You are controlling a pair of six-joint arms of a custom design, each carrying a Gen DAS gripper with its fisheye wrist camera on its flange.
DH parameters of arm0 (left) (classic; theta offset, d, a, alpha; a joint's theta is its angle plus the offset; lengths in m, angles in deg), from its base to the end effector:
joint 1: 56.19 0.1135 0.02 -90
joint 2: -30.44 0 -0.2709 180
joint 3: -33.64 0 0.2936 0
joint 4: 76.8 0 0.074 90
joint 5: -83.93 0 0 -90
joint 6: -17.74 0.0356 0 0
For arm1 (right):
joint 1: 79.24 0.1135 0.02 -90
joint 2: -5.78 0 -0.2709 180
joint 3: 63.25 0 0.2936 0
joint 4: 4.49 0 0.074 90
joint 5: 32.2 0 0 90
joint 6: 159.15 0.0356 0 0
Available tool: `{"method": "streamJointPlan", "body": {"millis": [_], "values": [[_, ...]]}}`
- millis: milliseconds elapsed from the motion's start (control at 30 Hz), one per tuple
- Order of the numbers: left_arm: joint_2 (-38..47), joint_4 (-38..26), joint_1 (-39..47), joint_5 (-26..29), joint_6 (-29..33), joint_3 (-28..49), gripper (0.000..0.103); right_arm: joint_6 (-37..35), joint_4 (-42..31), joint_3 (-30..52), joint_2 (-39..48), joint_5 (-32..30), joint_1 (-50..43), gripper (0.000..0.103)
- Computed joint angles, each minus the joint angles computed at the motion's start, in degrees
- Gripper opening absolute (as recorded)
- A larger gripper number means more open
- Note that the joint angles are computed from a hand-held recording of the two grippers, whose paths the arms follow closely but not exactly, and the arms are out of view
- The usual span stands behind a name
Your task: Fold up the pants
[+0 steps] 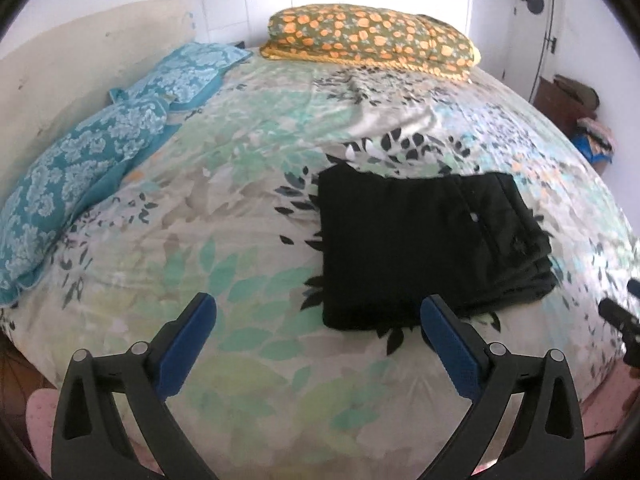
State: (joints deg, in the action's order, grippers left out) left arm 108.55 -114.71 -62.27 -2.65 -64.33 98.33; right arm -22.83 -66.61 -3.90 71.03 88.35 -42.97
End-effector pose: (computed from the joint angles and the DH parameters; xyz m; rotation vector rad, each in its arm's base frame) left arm 0.3162 -0.0358 0.2249 0.3263 2.4437 -0.0596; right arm 0.2024 0.1261 0.2323 0.3514 2.4815 -0.1928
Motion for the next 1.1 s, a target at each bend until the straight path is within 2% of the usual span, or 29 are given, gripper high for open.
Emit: {"method": "streamJointPlan", "body": {"millis": [267,433,467,533,567,633,767,867,967,1100], "values": [[-2.7,-1.9,1.2,3.9,1.3,-1.6,0.102,4.3,-3.8,3.8,4.0,4.1,6.1,0.103],[-8.1,-3.0,3.7,10.6,2.5,-1.9,0.103,7.2,-7.4,7.0,5.7,7.4,10.4,0.103],[-10.6,-2.1,3.3,9.1,2.2,-2.7,0.103,7.5,-8.0,7.6,5.9,8.1,11.1,0.103],[-14.6,0.8,0.6,0.8,1.8,-4.6,0.103,7.6,-9.0,8.8,6.5,8.4,12.0,0.103],[-16.1,2.0,-1.5,-5.3,1.9,-5.4,0.103,7.4,-9.0,9.1,6.6,8.2,12.2,0.103],[-15.3,0.1,-3.1,-8.9,2.0,-4.8,0.103,7.5,-9.2,9.4,7.0,7.8,12.5,0.103],[-10.8,-5.7,-2.8,-5.7,2.3,-3.0,0.103,8.9,-11.0,9.5,7.6,7.0,12.8,0.103],[-10.0,-8.5,-2.0,-0.4,1.1,-3.6,0.103,11.9,-14.0,9.4,8.2,6.5,13.5,0.103],[-9.8,-9.7,-3.6,-1.1,0.5,-4.0,0.103,14.4,-15.4,8.8,8.0,5.7,13.8,0.103],[-9.0,-10.9,-3.6,1.8,1.3,-3.6,0.103,14.7,-15.4,8.0,7.8,5.0,13.4,0.103]]}}
